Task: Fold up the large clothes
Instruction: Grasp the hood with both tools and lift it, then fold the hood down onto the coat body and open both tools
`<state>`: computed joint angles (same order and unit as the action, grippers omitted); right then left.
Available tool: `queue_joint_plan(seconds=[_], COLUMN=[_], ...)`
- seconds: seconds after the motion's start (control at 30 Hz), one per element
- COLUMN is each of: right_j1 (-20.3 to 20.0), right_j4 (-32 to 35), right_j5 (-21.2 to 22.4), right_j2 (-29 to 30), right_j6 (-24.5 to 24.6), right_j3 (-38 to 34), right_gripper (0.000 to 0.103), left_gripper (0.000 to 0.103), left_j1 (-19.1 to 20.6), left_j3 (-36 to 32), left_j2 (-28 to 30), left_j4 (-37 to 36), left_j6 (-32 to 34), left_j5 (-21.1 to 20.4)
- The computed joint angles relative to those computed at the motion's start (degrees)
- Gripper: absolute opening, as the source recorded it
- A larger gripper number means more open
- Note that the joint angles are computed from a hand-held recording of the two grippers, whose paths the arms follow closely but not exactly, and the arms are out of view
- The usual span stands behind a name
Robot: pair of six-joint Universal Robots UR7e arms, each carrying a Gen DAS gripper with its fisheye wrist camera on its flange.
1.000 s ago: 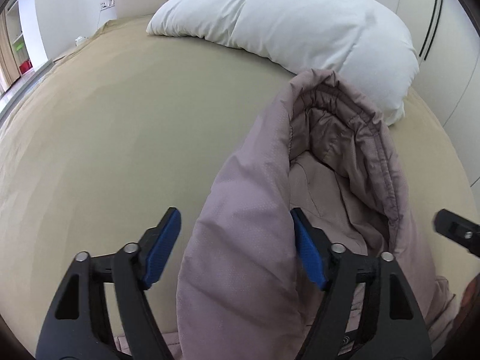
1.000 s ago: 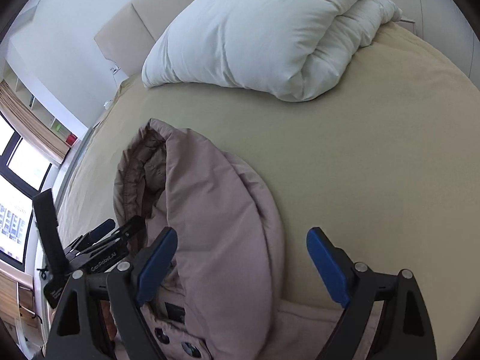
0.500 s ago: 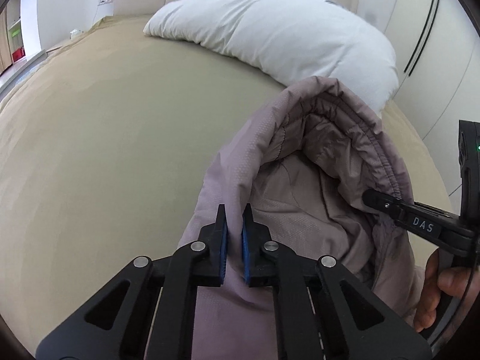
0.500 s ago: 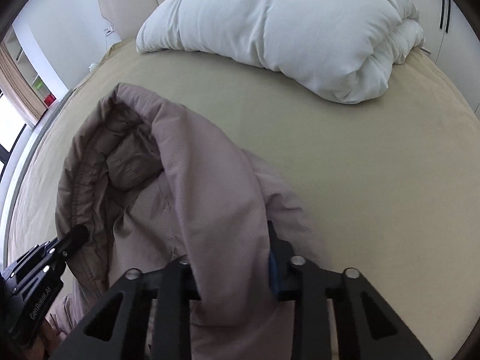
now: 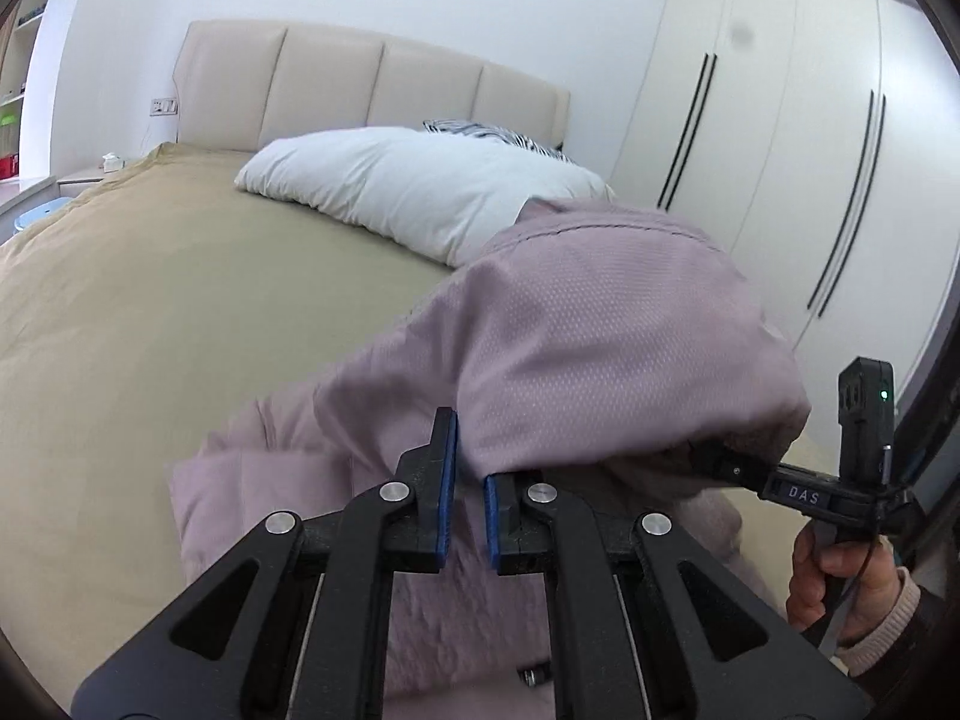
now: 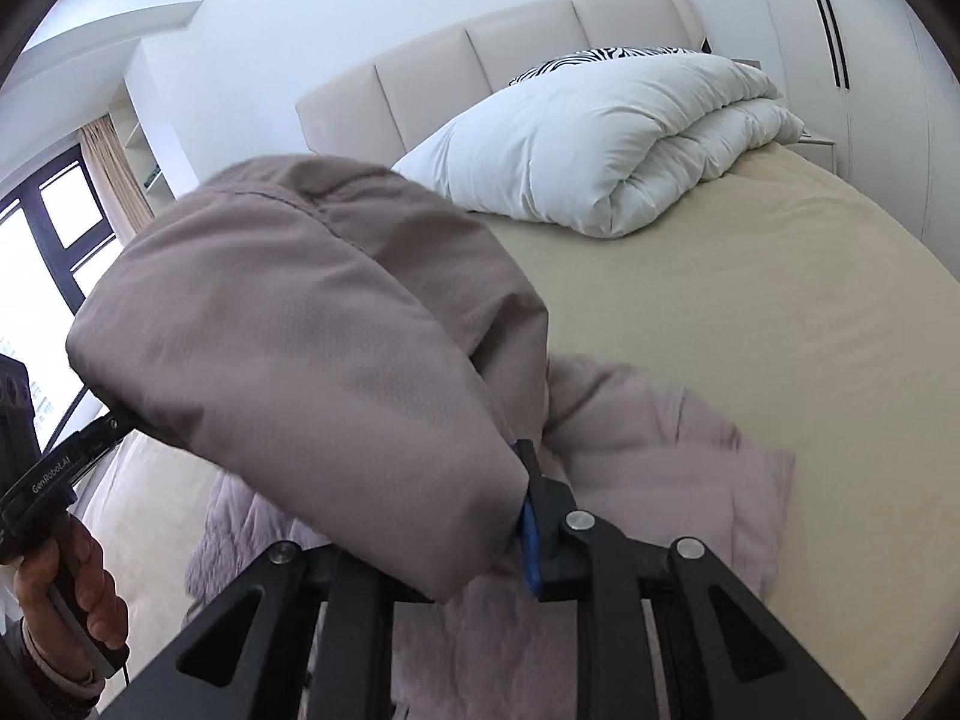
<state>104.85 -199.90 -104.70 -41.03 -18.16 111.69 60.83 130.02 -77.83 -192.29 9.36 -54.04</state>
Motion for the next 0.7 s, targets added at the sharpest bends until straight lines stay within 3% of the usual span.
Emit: queue_joint_plan(seconds=[0.07, 0.13, 0.2, 0.3, 0.37, 0.5, 0.6, 0.7], right_j1=[-1.6, -3.6, -4.6, -5.3, -3.6, 1.4, 4.3, 5.1], right_j4=[-2.7, -3.2, -4.1, -7.5, -9.9, -4.3, 0.1, 6.3], right_j5=[0.8, 1.3, -1.2, -2.5, -2.8, -1.7, -2.4, -7.0], right_j2=[-1.4, -2.9, -4.2, -7.4, -8.9, -8.4, -3.8, 2.3], right_j6=[2.1, 5.8, 7.7, 9.3, 9.5, 7.7, 4.3, 1.4], right_j3=[6.2, 11.6, 15.6, 20.0, 20.1, 12.2, 3.8, -5.0], right_gripper=[0.032, 0.040, 0.041, 0.041, 0.043, 0.043, 0.043, 0.043], left_gripper=[0.008, 0.008, 0.008, 0.008, 0.008, 0.008, 0.008, 0.008], left_j1=[-1.1, -0.5, -0.7, -2.9, -3.7, -2.8, -2.7, 1.5], left_j3=[5.9, 9.7, 13.0, 14.5, 11.3, 1.0, -4.3, -8.7], left_j2=[-3.0, -6.8, -10.9, -15.2, -14.4, -6.3, 0.9, 6.7], left_j4=[4.6, 13.9, 19.0, 18.1, 14.2, 5.5, 3.7, 9.9], left_j6=[-6.3, -14.6, -19.5, -20.3, -17.1, -6.0, 0.3, -4.3], left_j5=[1.6, -0.8, -2.8, -1.5, -1.1, -2.6, 0.2, -0.6])
